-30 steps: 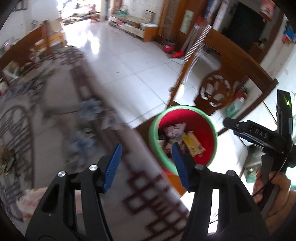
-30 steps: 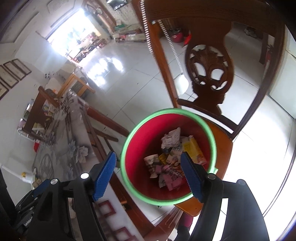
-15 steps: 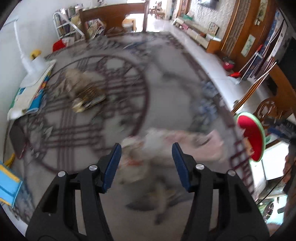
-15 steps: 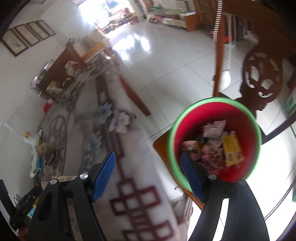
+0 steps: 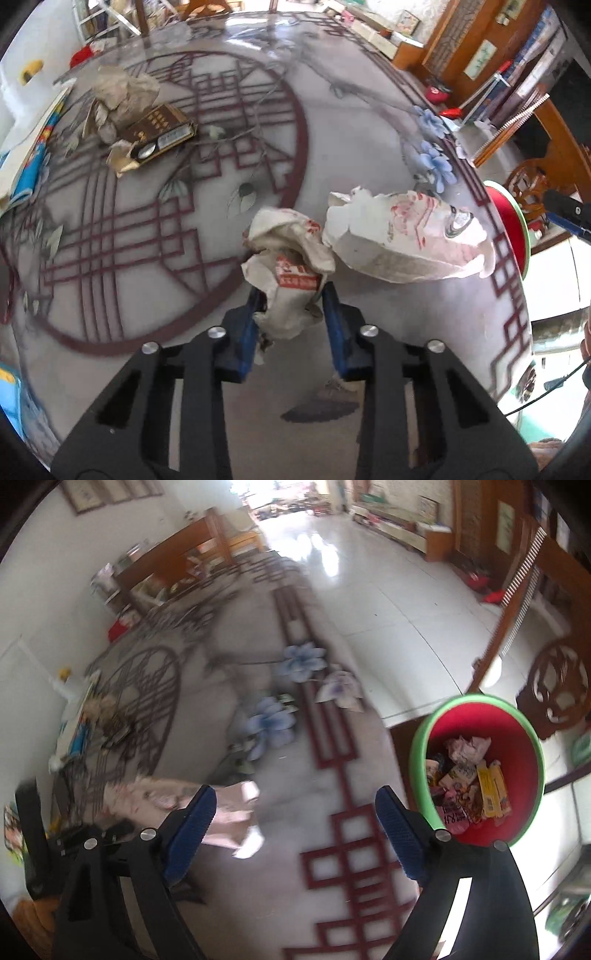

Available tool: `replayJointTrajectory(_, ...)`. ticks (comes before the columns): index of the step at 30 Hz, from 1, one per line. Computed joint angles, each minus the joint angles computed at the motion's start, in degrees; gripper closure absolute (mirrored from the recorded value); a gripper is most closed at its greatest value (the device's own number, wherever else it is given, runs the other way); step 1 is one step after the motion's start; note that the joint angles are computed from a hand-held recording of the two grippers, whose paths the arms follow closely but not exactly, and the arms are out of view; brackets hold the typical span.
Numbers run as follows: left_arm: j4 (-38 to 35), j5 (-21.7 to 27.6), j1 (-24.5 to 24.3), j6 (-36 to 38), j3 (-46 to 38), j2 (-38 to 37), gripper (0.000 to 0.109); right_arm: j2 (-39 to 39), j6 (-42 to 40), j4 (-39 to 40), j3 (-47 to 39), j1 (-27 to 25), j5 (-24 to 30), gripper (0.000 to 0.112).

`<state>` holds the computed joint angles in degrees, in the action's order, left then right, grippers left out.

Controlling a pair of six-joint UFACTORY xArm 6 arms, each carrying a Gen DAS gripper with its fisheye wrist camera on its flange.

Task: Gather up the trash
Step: 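Grasp the crumpled red-printed paper with the left tool while the right tool grasps the pink-white snack bag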

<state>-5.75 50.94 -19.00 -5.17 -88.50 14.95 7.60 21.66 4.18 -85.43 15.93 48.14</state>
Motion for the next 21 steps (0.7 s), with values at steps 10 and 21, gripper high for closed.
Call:
replayJointTrajectory(10, -5.3, -0.8, 5.4, 6.0, 5.1, -4.9, 0.080, 11.8, -10.7, -6.6, -15.8, 7.2, 11.8, 0.017)
replayJointTrajectory(21, -8.0, 0.0, 12.1, 10.2, 10.4, -9.7, 0.078, 36.0, -27.5, -11.1, -50.4, 10.5, 38.0, 0.019)
